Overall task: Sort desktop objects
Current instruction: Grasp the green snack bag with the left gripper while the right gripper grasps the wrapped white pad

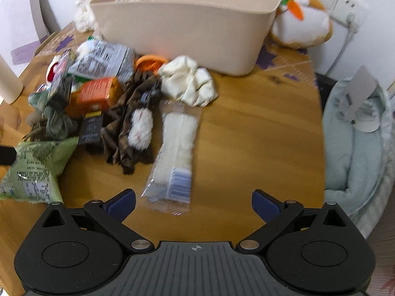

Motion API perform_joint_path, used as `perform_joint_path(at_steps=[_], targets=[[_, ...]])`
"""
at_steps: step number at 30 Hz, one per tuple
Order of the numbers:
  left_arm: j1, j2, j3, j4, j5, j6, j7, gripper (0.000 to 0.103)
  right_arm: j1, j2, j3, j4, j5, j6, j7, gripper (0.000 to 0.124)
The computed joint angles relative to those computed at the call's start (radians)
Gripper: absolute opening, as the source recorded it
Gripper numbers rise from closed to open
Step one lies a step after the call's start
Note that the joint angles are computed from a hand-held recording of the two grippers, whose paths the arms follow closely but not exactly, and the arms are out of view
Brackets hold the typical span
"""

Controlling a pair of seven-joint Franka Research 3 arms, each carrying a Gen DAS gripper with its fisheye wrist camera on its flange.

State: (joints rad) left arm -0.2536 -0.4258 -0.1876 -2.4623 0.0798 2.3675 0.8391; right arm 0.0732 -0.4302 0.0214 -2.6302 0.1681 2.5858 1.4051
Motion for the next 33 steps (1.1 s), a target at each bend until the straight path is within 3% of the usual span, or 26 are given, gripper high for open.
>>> perform_joint_path(at_steps=[7,13,19,21,27,32,33], targets=[[-0.002,0.092,-0.021,0.026,0.009,-0.004,-0.040,0.079,0.008,0.070,0.016,0.028,-0.017,0.020,0.014,0.102],[0.008,0.153,-0.035,0.047,0.047,0.013,-0.107,0.087,0.009,0.132,0.024,0.060,-0.072,0.042,0.030,0.100],[0.005,0.192,-0.002,0.031,-0.025,0.074,-0.104,0.092,0.022,0.159,0.017,0.071,-0.070,0.092,0.047,0.098],[0.004,0.199,0.010,0.018,-0.078,0.105,-0.090,0.092,0.030,0.158,0.010,0.070,-0.058,0.103,0.035,0.093],[0.017,0.197,-0.006,0.010,-0.045,0.132,-0.097,0.088,0.040,0.130,-0.002,0.053,-0.022,0.113,-0.015,0.065],[0.007,0.193,-0.003,0.022,-0.059,0.109,-0.058,0.072,0.025,0.120,0.003,0.061,-0.026,0.093,-0.011,0.034],[0.008,0.195,-0.008,0.031,-0.050,0.092,-0.063,0.071,0.027,0.124,0.001,0.063,-0.020,0.091,-0.015,0.034]])
